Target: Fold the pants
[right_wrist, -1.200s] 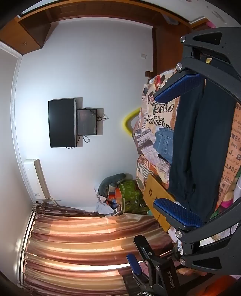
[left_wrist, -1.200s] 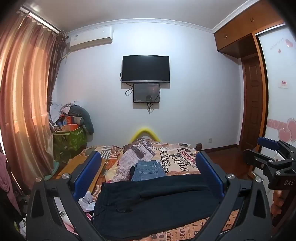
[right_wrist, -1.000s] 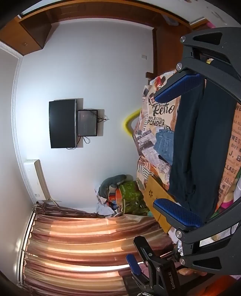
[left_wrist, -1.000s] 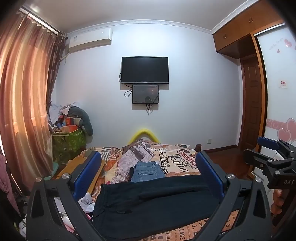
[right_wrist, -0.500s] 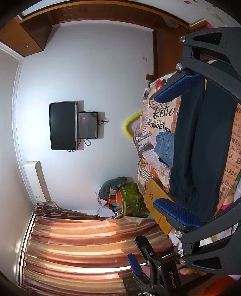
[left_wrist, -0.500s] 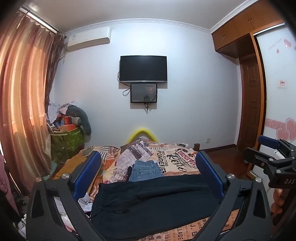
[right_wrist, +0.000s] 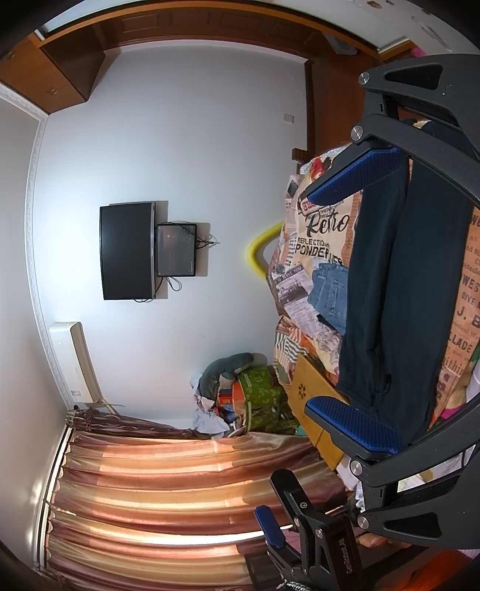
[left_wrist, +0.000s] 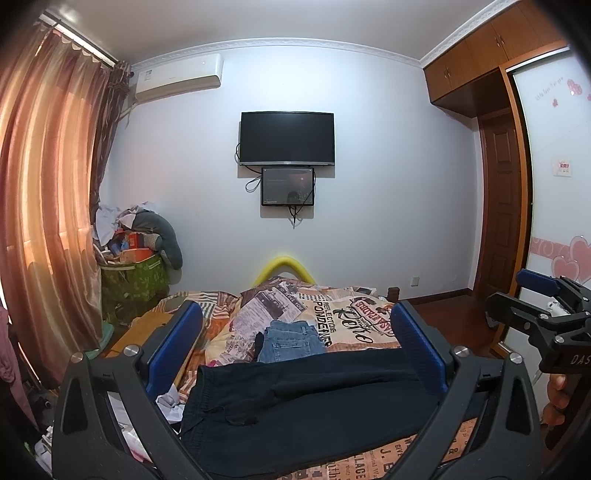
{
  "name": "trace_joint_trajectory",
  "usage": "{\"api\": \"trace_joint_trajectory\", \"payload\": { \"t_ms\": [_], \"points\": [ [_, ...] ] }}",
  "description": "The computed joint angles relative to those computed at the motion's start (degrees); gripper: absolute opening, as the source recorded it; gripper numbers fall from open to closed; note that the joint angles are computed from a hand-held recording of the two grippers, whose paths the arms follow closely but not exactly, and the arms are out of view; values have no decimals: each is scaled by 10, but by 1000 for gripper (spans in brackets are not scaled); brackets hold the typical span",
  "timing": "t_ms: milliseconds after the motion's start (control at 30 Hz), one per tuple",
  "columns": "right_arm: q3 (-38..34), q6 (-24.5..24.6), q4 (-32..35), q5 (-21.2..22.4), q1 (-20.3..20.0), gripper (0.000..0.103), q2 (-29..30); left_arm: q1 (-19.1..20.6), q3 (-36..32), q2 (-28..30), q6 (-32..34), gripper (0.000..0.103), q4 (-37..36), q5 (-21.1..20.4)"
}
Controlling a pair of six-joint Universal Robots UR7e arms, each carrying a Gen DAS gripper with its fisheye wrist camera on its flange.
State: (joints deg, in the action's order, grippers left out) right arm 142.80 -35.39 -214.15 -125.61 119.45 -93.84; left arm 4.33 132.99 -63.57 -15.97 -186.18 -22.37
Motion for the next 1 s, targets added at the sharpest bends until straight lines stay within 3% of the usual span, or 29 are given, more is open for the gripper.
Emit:
{"api": "trace_joint_trajectory", "payload": {
  "t_ms": [1000],
  "points": [
    [0, -3, -10, -3, 5, 103, 8, 2, 4, 10, 12, 103, -28, 0]
  ]
}}
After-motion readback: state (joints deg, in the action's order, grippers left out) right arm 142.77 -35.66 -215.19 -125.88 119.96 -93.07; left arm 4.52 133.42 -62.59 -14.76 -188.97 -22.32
